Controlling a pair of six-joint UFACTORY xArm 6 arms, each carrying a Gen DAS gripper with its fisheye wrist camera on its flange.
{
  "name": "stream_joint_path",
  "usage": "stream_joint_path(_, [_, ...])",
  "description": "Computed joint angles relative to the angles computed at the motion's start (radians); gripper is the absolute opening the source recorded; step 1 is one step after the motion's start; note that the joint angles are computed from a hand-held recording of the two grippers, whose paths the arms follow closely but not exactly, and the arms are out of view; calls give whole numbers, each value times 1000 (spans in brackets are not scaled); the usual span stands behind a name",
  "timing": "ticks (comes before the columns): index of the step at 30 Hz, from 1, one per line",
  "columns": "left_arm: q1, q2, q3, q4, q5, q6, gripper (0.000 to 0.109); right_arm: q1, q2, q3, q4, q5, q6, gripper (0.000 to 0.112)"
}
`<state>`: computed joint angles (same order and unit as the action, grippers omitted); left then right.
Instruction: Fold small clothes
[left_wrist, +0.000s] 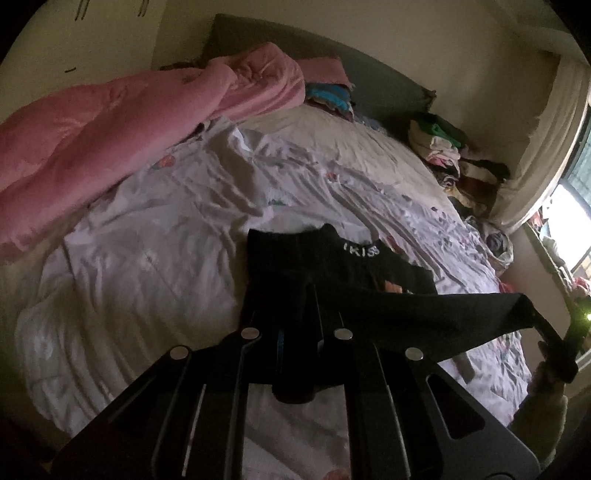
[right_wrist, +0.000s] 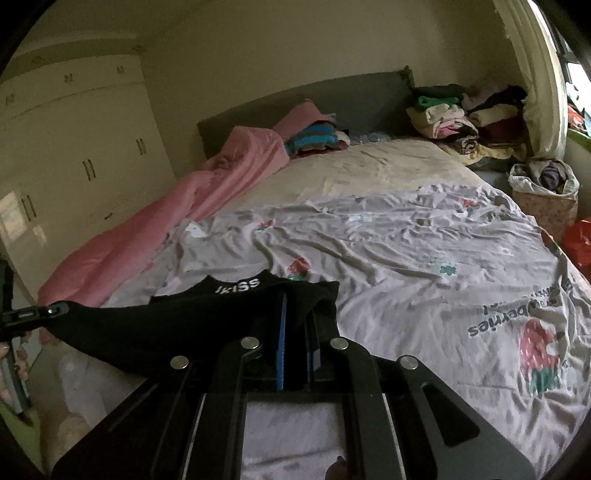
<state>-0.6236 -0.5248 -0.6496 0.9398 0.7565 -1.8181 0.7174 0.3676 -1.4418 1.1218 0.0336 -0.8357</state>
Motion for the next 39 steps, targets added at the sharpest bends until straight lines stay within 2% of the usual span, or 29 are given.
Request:
stream_joint_path(4, [35,57,-42,4,9,31,3,-19,70,-55,-202,-4,201,7])
stream_joint_path(7, [50,112,-81,14,36,63,3,-37,125,-100,-410,1,392,7])
stream_joint_path(9, [64,149,-102,17,41,82,3,-53,165,-133,-596,6,555,7])
stream_joint_path(13, [100,212,-129,17,33,107,3,-78,257,-235,-834,43,776,7])
stream_joint_path(18, [129,270,-152,23,21,130,3,-94,351,-352,-969,105,906,7])
stream_joint_path(26, [164,342,-174,26,-3,139,5,-101,446,-474,-1064,175,1000,7])
stream_joint_path(29, [174,362,-179,27,-9,138,6,-104,474,-511,-1158,195,1075,9])
stream_joint_path(30, [173,368,-182,30,-5,136,7,-104,484,-525,-1160,206,1076,13])
stream_joint_path(31, [168,372,-184,36,3,132,10,-105,487,-531,-1193,220,1107,28])
stream_joint_path(33, [154,374,-184,57,15,120,12,-109,472,-501,-1285,193,1188,44])
stream_joint_path(36, [130,381,-191,78,38,106,29,-111,429,-432,-1382,147,1252,48])
stream_joint_path(37, [112,387,-202,89,77,101,53,-111,418,-413,-1390,135,1252,54])
stream_joint_path(38, [87,389,-212,114,123,90,61,-113,399,-381,-1430,110,1279,56])
stream_joint_path(39, [79,386,-214,124,135,89,61,-114,380,-353,-1480,90,1313,57])
